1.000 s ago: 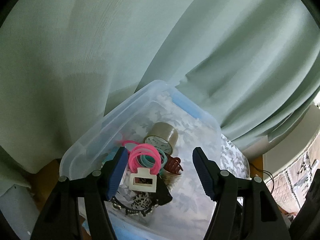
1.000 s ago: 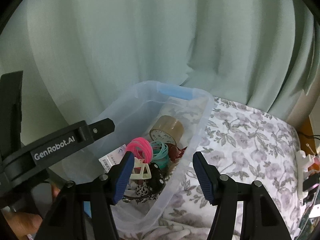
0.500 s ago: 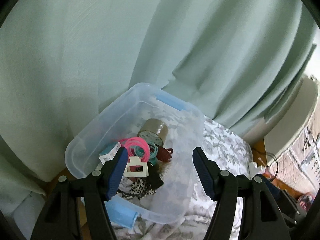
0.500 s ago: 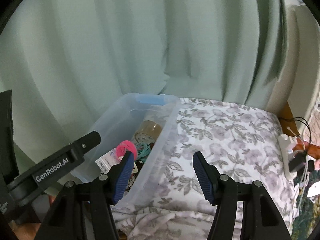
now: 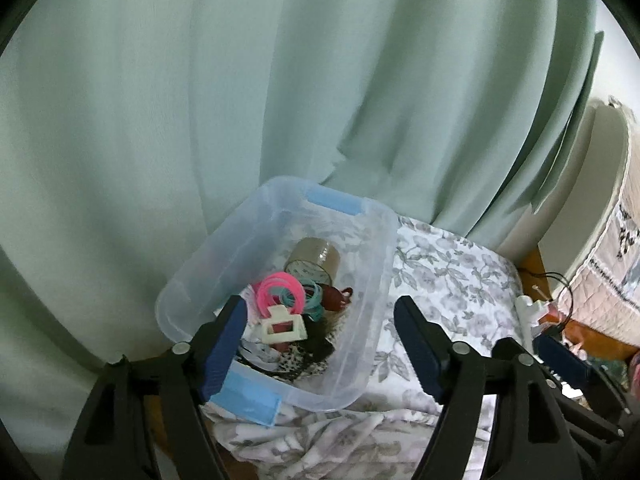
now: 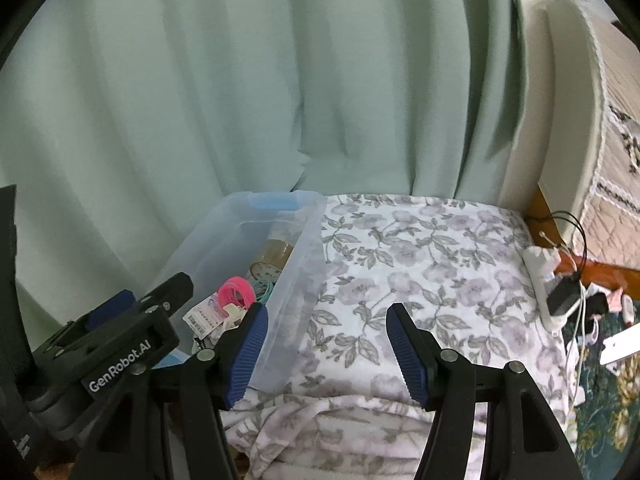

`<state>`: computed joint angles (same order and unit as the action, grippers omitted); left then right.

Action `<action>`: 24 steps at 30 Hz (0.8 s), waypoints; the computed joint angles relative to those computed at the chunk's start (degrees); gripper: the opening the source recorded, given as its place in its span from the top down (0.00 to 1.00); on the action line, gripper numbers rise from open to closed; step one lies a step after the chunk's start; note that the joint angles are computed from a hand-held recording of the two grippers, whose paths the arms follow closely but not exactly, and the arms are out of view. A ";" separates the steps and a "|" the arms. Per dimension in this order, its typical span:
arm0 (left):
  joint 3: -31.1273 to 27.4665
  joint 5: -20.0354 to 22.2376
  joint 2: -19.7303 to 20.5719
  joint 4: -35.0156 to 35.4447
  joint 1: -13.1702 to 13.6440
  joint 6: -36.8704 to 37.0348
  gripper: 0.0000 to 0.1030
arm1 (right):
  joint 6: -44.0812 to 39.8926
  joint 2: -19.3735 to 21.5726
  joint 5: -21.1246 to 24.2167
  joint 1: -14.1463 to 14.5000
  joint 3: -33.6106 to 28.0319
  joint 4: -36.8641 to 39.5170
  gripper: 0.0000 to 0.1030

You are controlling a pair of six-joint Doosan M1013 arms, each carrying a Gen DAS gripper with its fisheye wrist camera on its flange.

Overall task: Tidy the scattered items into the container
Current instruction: 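Withdraw both open grippers up and away from the box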

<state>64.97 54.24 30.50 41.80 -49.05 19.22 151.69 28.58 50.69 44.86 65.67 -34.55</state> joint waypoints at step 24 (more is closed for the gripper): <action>-1.31 7.45 -0.89 2.61 -2.16 1.61 0.15 | 3.28 -2.50 0.18 1.33 1.83 -2.10 0.33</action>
<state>63.66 61.69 29.62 44.40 -51.20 20.82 154.97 26.08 50.87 46.19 67.50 -36.65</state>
